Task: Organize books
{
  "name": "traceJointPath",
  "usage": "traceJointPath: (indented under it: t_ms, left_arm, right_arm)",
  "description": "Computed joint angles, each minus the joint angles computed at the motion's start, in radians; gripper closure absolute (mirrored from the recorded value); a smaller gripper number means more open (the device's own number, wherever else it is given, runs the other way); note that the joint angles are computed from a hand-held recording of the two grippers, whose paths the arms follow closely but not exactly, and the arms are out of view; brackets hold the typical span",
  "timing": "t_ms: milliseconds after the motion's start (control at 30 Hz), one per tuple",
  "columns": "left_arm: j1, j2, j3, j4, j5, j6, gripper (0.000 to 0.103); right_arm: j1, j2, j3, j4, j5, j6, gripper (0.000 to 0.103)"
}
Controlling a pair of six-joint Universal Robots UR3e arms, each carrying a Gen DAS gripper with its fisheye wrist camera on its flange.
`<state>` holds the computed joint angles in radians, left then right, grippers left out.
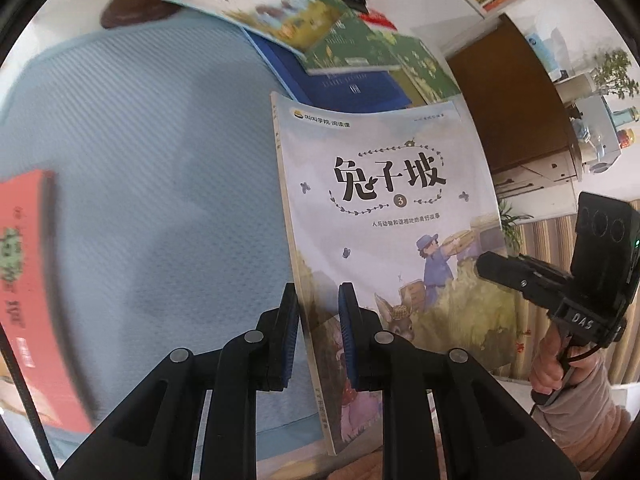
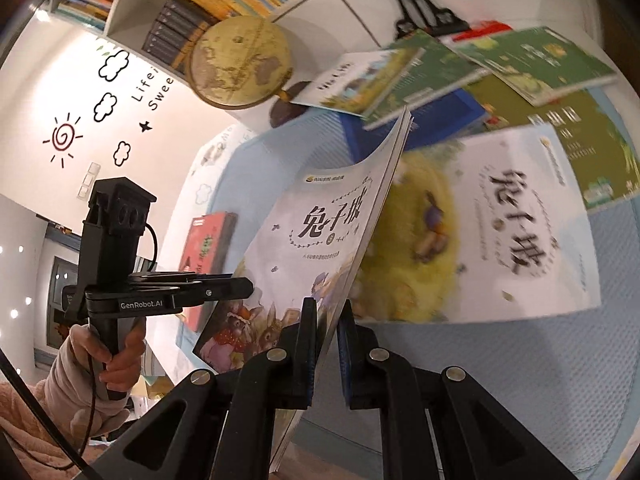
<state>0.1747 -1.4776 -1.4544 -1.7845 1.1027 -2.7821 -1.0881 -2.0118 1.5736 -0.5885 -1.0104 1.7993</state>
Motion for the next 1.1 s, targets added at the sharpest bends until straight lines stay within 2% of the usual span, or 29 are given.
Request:
traceJointPath:
  t_ms: [67,167,333,433,567,767,967,1100]
  left_arm:
    - [0.031,0.01,0.02,-0.022,-0.004,0.011,0.086]
    - [0.139,0.035,0.044,-0.095,-0.008,0.099,0.086]
    - [0.325,0.048,0.087,-0.19,-0.013,0.237,0.086]
    - [0.413,0.04,0.101,-0.21,-0.007,0.287,0.086]
    - [0.539,0.021,0.126,-0.248,0.013,0.372,0.086]
    - [0.69,-0.02,0.134,-0.259,0.052,0.453,0.086]
    - [0.785,-0.065,0.132,-0.233,0.095,0.499,0.086]
    - [0.829,-0.093,0.105,-0.196,0.127,0.51,0.086]
  right_arm:
    - [0.078,-0.003,-0.018,-0.022,0.039,0.052,0.094]
    - [0.225,-0.003,-0.036,-0.082,0.11,0.16,0.094]
    - [0.52,0.022,-0.016,-0.341,0.206,0.437,0.094]
    - [0.711,0.077,0.018,-0.584,0.24,0.644,0.093]
    - [0.939,0.191,0.043,-0.904,0.235,0.898,0.093]
    - [1.192,0.384,0.007,-1.231,0.192,1.162,0.093]
    - [1.354,0.546,-0.044,-1.416,0.155,1.332,0.093]
    - [1.427,0.632,-0.087,-1.454,0.11,1.407,0.093]
